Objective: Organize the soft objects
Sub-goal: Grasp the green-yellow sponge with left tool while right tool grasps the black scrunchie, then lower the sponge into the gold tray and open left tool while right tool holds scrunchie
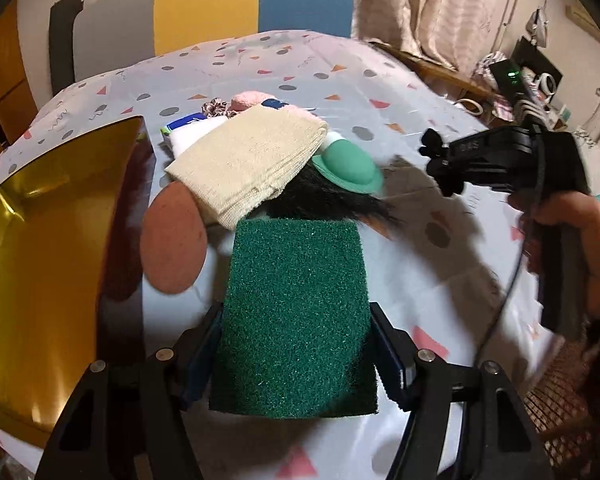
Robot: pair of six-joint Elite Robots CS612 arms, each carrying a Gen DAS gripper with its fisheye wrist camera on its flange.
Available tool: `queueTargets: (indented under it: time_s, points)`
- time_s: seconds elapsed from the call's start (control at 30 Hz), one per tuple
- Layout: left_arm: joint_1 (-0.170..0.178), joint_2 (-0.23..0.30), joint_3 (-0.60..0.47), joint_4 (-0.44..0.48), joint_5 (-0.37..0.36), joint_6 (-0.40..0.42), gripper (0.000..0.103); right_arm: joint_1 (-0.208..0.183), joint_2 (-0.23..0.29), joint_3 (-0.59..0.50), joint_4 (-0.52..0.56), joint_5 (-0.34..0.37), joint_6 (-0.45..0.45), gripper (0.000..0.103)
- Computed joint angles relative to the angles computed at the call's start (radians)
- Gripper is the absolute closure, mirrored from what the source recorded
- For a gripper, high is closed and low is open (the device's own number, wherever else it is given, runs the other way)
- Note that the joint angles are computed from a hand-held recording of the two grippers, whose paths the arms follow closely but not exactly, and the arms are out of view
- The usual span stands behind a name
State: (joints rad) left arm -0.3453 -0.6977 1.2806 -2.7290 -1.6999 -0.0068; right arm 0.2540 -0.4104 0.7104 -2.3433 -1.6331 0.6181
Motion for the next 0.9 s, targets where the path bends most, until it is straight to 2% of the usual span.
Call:
queueTargets:
  time_s: [0.23, 0.47, 0.57, 0.77, 0.9]
  points:
    - [0.028, -0.05, 0.071, -0.072, -0.064, 0.015, 0.034, 0.003, -0.026, 0.051, -0.075, 0.012, 0.01, 0.087]
    - [0.072, -0.056, 0.055, -0.122, -0.042, -0.038, 0.034, 0.002, -0.042, 0.093, -0.163, 0.045, 0.024, 0.087]
    - [0.091, -0.045, 0.028, -0.104, -0.011, -0.061, 0.034, 0.005, -0.041, 0.094, -0.187, 0.053, 0.014, 0.087]
    - [0.138, -0.001, -0.065, -0.034, 0.04, -0.128, 0.034, 0.022, -0.035, 0.088, -0.272, 0.023, -0.06, 0.087]
    - [0.165, 0.049, -0.167, 0.091, 0.073, -0.145, 0.034, 0.031, -0.035, 0.093, -0.335, 0.026, -0.098, 0.087]
